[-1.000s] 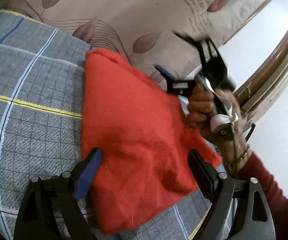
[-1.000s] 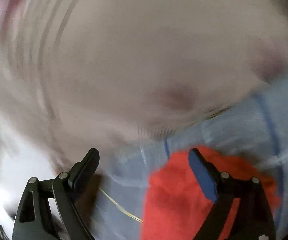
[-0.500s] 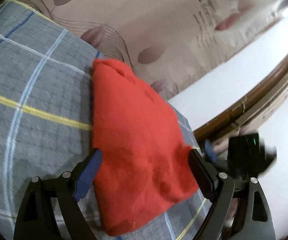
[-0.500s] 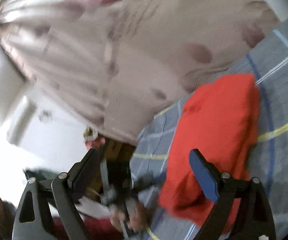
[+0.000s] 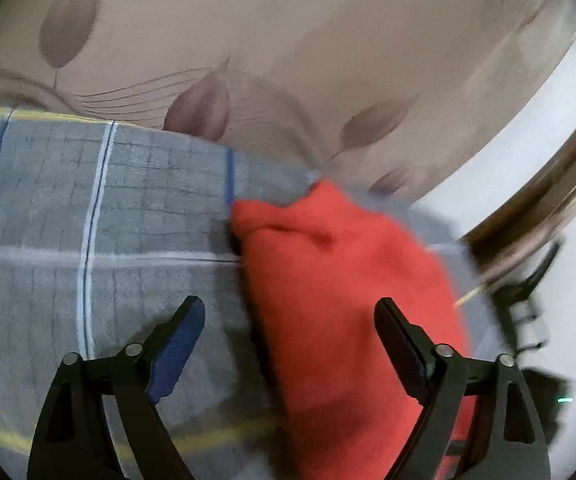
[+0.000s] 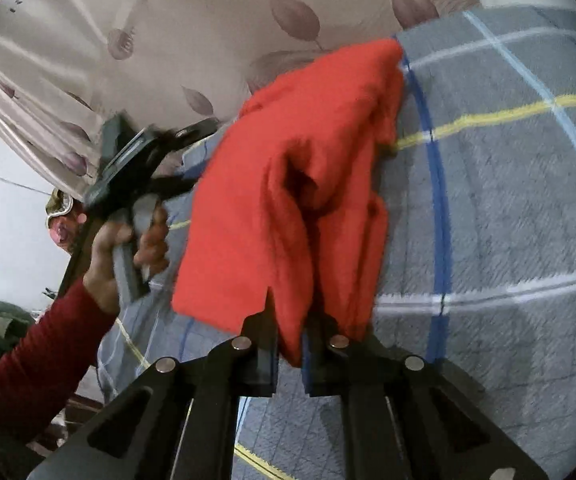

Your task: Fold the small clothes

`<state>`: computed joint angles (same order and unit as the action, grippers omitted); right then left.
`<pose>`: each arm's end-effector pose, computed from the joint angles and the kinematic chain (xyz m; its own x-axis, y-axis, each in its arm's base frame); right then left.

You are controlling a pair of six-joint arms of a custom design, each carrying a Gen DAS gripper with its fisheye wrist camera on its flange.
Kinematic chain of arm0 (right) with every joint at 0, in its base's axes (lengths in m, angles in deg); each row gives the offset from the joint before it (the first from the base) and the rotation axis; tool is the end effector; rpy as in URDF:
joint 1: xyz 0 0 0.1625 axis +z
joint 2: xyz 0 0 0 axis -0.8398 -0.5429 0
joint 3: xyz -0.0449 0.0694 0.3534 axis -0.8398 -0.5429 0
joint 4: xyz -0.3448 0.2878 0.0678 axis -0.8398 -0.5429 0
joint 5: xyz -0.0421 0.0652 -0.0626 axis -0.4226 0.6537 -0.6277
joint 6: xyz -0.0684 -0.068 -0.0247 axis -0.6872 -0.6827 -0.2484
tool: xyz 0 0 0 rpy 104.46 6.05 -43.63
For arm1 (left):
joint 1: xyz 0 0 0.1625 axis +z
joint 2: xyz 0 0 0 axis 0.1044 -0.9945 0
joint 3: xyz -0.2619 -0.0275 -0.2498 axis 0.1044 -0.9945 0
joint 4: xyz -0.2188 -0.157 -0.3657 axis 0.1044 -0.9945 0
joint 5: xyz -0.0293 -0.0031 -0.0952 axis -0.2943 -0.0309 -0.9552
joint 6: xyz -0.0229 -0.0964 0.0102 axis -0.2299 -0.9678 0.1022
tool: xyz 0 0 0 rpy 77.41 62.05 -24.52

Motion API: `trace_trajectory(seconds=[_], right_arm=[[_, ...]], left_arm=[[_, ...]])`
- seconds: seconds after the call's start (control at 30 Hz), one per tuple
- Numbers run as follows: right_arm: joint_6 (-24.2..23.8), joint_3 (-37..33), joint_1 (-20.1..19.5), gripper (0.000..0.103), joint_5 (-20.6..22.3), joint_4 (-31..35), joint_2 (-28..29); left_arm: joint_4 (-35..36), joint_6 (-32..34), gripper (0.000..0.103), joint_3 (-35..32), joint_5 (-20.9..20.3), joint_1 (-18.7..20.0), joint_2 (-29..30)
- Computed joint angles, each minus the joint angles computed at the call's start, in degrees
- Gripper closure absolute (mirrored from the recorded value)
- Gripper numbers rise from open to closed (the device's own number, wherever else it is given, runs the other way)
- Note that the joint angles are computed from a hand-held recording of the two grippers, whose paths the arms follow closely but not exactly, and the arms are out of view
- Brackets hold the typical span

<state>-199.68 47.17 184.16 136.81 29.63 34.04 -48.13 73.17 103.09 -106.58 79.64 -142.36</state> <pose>0.2839 -0.2330 -0.1304 -0.9846 -0.0351 0.1713 -0.1362 0.7682 -0.6256 0.1028 -0.4874 0.3150 -0.8565 0.4881 -0.1679 0.5144 0.8345 -0.1977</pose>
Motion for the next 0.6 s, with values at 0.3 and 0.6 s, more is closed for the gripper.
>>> trace_trajectory(seconds=[0.3,0.6], right_arm=[[0.25,2.47,-1.14,0.093,-2.81,-2.76,-1.59],[0.69,3.3,-1.94,0.092,-4.12,-4.55,-2.1]], left_arm=[[-1.36,-2.63,0.054,-8.81,3.26,-2.92,14.32],[-15.15,-4.21,0.063,-9.86,3.46,-4.26,13.24]])
